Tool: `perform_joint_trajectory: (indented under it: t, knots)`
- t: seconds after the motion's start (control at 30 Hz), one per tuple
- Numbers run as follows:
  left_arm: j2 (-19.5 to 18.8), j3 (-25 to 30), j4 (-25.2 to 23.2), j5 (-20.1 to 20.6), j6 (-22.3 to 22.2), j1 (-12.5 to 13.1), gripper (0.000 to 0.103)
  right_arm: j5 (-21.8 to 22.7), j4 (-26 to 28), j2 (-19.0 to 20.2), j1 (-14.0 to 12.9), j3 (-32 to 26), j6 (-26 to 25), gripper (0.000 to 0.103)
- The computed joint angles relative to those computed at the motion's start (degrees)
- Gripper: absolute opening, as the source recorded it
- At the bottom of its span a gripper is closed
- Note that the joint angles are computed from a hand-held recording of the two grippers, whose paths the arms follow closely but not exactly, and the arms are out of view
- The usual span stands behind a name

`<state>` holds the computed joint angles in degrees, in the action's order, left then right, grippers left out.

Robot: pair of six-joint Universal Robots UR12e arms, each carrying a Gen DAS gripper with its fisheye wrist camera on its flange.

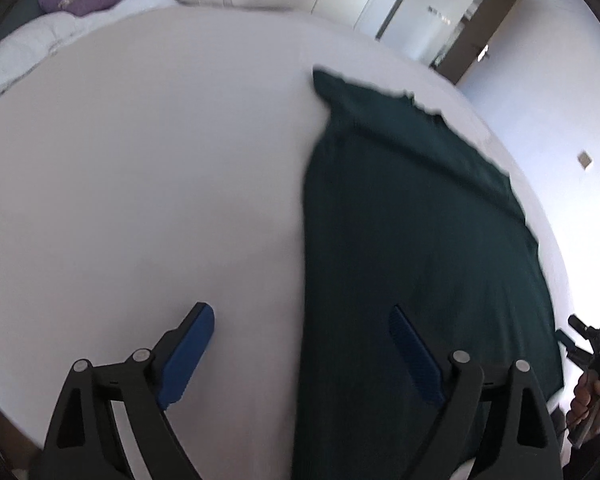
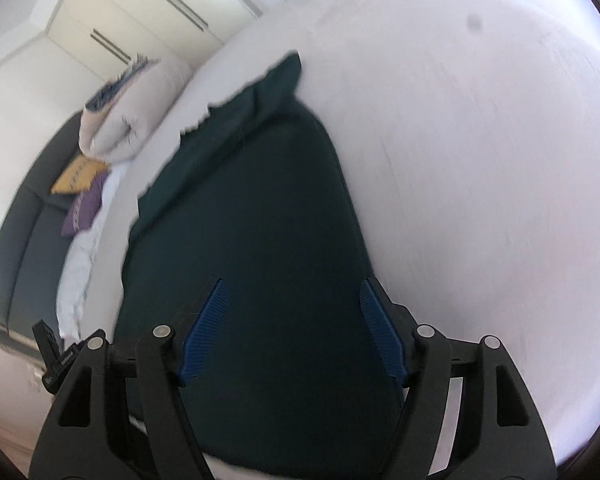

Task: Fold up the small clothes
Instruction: 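Position both grippers open at the hem of the narrowed sweater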

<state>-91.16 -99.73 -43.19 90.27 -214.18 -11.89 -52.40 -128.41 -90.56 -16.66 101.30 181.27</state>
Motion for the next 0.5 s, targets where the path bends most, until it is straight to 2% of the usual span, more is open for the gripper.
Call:
perform_joint_trajectory:
  t: [0.1,0.17,0.23,0.3,0.5]
  knots:
    - [0.5,-0.5,-0.6,1.2,0.6,-1.5,0.091,1.4,-0.3,-3.4,-2.1,3.8,-1.3,0.068]
    - [0.6,-0.1,-1.7,0.0,2.0,-1.8,0.091,2.4,0.6,-4.6,-3.2,5.0,-1.0,0.068]
    - [0.5,0.2,-3.0,-1.6,3.3,-1.8,0.090,1.5,1.9,-5.9,-4.1,5.7,-1.3,0.068]
    - [0.3,0.4,-3.6,-2.5,3.7,-1.8,0.089,1.0,5.0,-6.8,-5.2,5.9,-3.1,0.068]
    - [0.8,-0.3,-3.6,-6.0,2.3,-0.9,0.081,1.1,7.4,-7.6,-6.4,5.9,-4.6,0.068]
